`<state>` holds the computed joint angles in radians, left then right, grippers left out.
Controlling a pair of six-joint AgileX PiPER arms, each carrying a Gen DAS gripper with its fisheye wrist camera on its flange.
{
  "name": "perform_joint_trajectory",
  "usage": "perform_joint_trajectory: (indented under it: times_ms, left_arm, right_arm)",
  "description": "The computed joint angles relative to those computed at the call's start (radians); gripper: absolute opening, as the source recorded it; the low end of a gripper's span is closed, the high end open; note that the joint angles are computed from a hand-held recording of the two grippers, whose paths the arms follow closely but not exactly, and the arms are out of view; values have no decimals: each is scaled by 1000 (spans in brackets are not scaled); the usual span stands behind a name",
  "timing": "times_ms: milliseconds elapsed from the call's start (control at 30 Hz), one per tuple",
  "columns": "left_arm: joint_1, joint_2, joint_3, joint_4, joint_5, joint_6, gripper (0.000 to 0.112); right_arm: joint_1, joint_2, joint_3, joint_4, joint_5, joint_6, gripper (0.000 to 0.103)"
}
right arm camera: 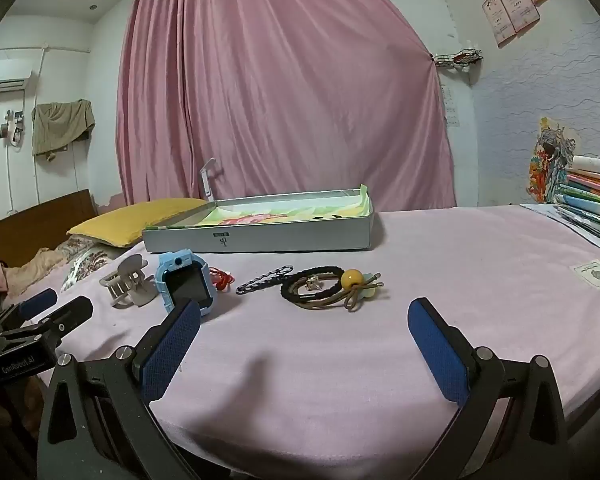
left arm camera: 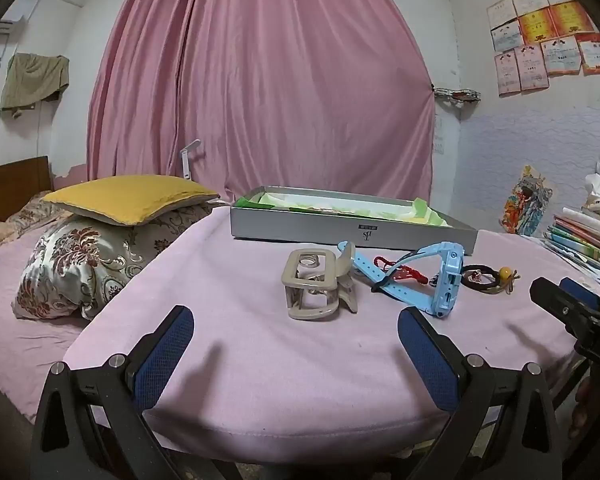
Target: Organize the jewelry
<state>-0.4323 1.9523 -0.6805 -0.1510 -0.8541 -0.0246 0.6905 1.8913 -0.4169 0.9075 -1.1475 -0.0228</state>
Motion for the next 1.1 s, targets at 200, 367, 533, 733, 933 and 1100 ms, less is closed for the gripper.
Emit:
perform_joint_trajectory:
  times_ms: [200,367,533,733,933,1100]
  left_arm:
    - [-11,-7,-1,-9,9,-6,102]
    - [-2,3,-18,3,22,-2,102]
    - [4,6,-19,11,21,-9,102]
    - [-6,7,-17,0,17,-4,102]
    - [-6,6,-17,0,19,-6,102]
    - [-6,6,-17,0,19,-7,102]
  right_arm:
    - [2,0,2,0,-2,4,102]
    - [8,3,-3,7,-3,0,102]
    - [6,3,-6,5,2,0,102]
    - [10,0,-6,12,5,-6,102]
    - [14,-4,-6,17,7,-9,102]
    - [14,-3,-6,17,6,-9,102]
